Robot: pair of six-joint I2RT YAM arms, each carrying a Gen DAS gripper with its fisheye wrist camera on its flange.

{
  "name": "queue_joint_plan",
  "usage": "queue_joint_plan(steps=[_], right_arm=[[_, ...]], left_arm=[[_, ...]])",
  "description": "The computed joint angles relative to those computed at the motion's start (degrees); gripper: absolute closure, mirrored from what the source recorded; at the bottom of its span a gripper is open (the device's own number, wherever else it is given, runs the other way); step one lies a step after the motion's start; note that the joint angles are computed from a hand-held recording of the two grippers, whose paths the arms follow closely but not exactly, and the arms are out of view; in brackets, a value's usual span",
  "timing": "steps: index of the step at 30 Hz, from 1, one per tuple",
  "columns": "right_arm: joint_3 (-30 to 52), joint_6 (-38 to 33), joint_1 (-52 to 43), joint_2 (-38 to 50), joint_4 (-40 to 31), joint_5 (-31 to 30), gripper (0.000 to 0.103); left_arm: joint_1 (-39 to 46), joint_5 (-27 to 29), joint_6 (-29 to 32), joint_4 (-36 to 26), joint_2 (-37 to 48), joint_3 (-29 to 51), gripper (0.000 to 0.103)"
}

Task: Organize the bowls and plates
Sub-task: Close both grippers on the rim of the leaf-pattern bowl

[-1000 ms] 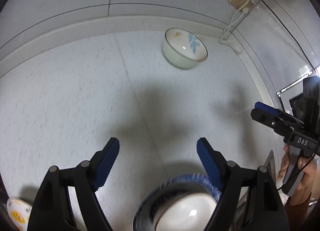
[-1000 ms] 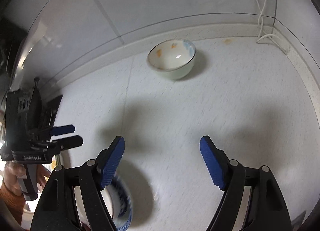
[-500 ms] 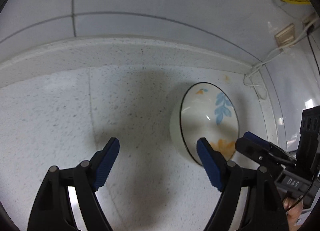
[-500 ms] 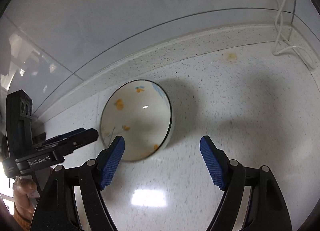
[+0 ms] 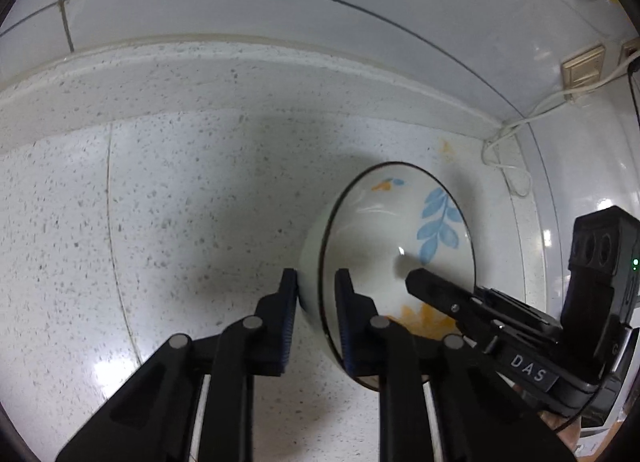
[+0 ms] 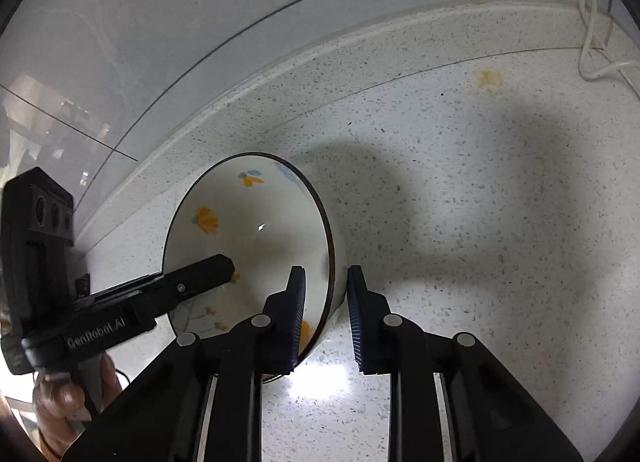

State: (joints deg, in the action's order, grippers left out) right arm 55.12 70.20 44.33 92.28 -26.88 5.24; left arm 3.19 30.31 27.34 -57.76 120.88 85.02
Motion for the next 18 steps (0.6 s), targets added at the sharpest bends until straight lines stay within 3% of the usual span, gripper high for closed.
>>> queue_joint_plan(steps=[7, 12, 16, 18], right_arm=[[1.65, 3.38, 4.24, 0.32, -4.03, 1.33, 0.087], [3.52, 9.77, 11.44, -1.72, -8.86, 3.66, 0.087], [11.01, 14.82, 17.97, -0.49, -16.74, 7.47, 0.087], [15.43, 18.26, 21.97, 0.14, -21.35, 9.91, 0.087]], left_arm=[[3.67, -0.61, 4.63, -3.05, -5.19, -6.91, 0.085], [8.11, -0.93, 10.07, -7.66, -11.14, -11.31, 0.085], [13.87, -0.79, 17.13, -14.92, -18.1, -13.52, 0.085], [19.07, -0.84, 23.6, -21.25, -21.53, -13.68, 0.085]])
